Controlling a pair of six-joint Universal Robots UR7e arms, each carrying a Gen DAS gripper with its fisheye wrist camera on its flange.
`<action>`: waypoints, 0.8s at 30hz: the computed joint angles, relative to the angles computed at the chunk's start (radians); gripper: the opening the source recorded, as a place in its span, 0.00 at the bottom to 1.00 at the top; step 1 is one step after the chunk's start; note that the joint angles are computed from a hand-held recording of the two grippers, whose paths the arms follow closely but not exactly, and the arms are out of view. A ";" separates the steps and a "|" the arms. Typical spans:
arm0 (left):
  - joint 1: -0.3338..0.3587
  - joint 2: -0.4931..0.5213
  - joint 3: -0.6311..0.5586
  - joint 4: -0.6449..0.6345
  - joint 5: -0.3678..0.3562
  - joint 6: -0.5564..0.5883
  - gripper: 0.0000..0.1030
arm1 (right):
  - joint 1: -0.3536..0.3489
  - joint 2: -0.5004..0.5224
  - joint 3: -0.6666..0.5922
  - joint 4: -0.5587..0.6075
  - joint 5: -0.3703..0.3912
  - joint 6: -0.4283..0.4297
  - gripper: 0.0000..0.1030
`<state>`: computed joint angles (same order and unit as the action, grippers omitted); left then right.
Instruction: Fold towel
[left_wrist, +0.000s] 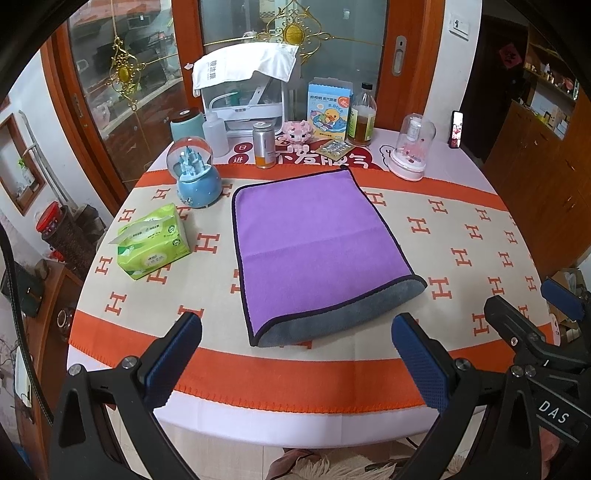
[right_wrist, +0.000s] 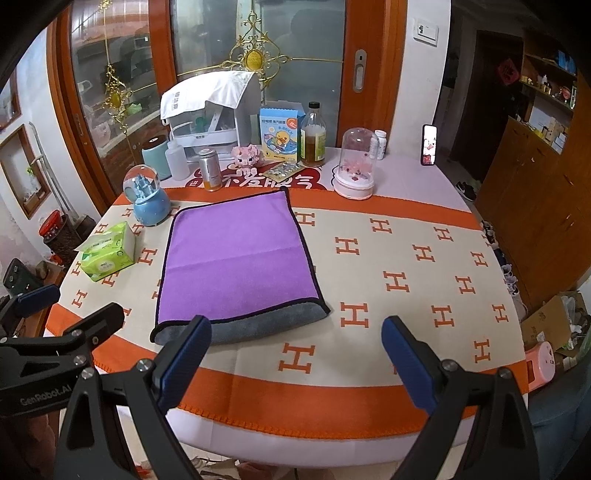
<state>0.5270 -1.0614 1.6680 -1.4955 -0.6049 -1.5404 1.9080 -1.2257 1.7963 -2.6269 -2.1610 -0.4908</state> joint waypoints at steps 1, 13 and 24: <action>0.001 -0.001 0.001 -0.003 0.001 0.003 0.99 | -0.001 0.001 -0.003 0.003 0.002 0.000 0.91; 0.000 -0.005 0.006 -0.003 -0.001 0.003 0.99 | -0.010 -0.005 -0.006 0.019 0.025 0.002 0.91; -0.006 -0.018 0.024 0.006 -0.016 -0.019 0.99 | -0.007 -0.007 0.009 0.006 0.028 -0.023 0.91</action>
<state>0.5207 -1.0793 1.6916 -1.4897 -0.6207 -1.5597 1.9012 -1.2327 1.8052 -2.6205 -2.1325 -0.5133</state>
